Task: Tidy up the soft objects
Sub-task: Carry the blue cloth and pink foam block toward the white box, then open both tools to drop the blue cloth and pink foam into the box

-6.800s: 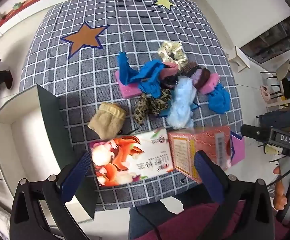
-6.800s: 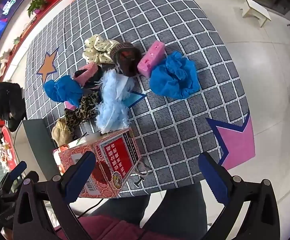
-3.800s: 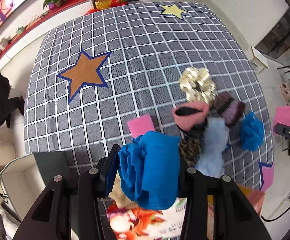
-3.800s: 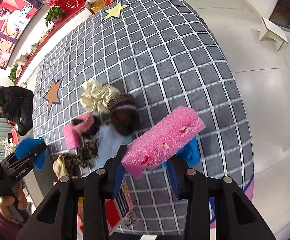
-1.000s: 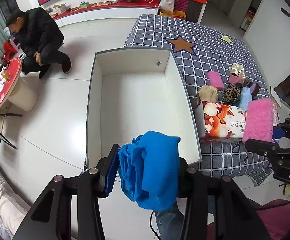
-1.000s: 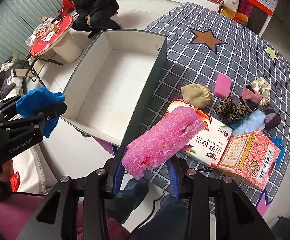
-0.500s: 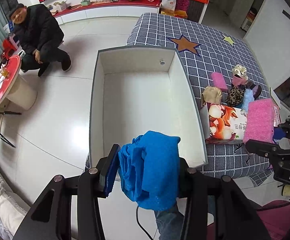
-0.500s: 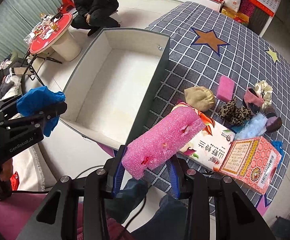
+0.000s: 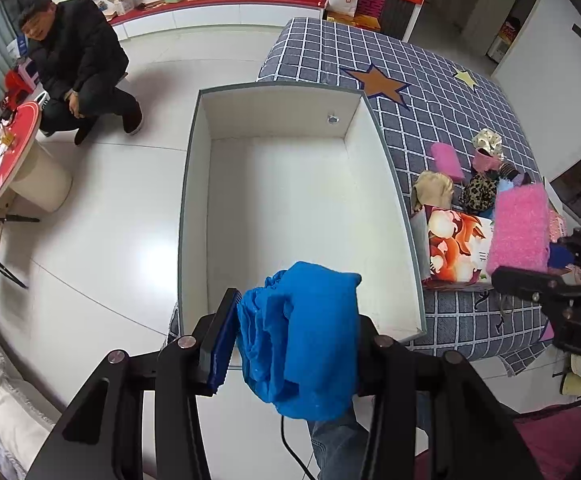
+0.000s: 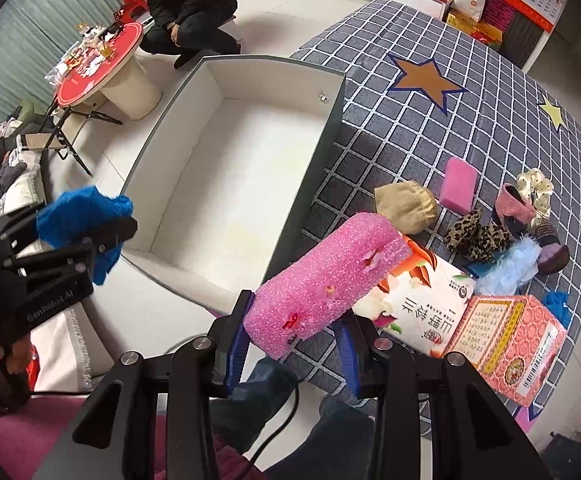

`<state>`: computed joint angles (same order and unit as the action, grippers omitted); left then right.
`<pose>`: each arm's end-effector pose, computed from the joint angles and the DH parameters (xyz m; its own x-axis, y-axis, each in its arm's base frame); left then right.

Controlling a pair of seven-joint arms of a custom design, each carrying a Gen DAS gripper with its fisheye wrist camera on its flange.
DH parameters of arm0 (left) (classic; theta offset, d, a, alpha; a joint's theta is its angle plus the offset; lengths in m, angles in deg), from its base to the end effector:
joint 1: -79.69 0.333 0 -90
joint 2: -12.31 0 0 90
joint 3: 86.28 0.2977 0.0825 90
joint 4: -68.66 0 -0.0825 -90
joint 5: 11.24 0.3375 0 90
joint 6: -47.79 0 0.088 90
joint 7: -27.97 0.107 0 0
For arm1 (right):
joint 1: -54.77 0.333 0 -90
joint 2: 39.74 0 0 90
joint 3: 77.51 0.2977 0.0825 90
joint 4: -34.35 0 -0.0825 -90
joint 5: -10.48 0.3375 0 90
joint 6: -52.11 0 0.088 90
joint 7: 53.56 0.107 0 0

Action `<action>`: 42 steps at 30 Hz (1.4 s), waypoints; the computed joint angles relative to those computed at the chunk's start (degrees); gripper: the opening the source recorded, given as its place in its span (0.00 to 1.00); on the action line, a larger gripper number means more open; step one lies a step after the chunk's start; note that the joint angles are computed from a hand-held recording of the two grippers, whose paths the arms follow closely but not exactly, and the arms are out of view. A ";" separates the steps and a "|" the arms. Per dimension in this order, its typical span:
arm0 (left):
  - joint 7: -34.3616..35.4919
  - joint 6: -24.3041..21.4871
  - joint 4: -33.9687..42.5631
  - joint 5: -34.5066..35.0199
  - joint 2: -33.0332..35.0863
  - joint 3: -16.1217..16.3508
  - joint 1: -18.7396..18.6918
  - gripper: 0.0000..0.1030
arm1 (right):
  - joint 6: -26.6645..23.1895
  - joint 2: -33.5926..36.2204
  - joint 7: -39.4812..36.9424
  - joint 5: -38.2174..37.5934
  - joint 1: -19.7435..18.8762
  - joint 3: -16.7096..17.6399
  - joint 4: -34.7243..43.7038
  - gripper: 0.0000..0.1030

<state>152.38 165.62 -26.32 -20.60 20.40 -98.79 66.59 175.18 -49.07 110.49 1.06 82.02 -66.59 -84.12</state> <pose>0.5251 -0.2529 0.5419 -0.8339 -0.5517 0.0146 -0.5280 0.7897 -0.3124 0.3873 0.3017 0.5240 -0.4989 -0.8501 -0.1686 -0.8157 0.5263 -0.2403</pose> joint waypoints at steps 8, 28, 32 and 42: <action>-2.60 -0.03 1.01 2.61 2.12 0.05 -1.00 0.47 | -0.17 4.03 -4.61 -0.03 -1.01 -1.14 4.74 0.39; -9.19 -0.59 2.29 6.97 4.95 0.44 -1.90 0.47 | -1.13 13.19 -12.08 1.01 -1.28 -2.23 15.66 0.39; -9.04 -0.26 2.18 7.08 5.07 0.46 -1.90 0.70 | -0.74 14.16 -13.27 1.66 -1.44 -2.45 16.57 0.40; -7.26 -5.16 5.25 2.05 6.78 0.12 -0.54 0.88 | -1.93 14.20 -11.44 0.49 -1.28 -2.71 17.54 0.88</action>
<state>145.12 160.46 -21.07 -18.56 27.18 -98.67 66.05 173.25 -34.87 99.05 1.55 80.74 -69.30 -66.58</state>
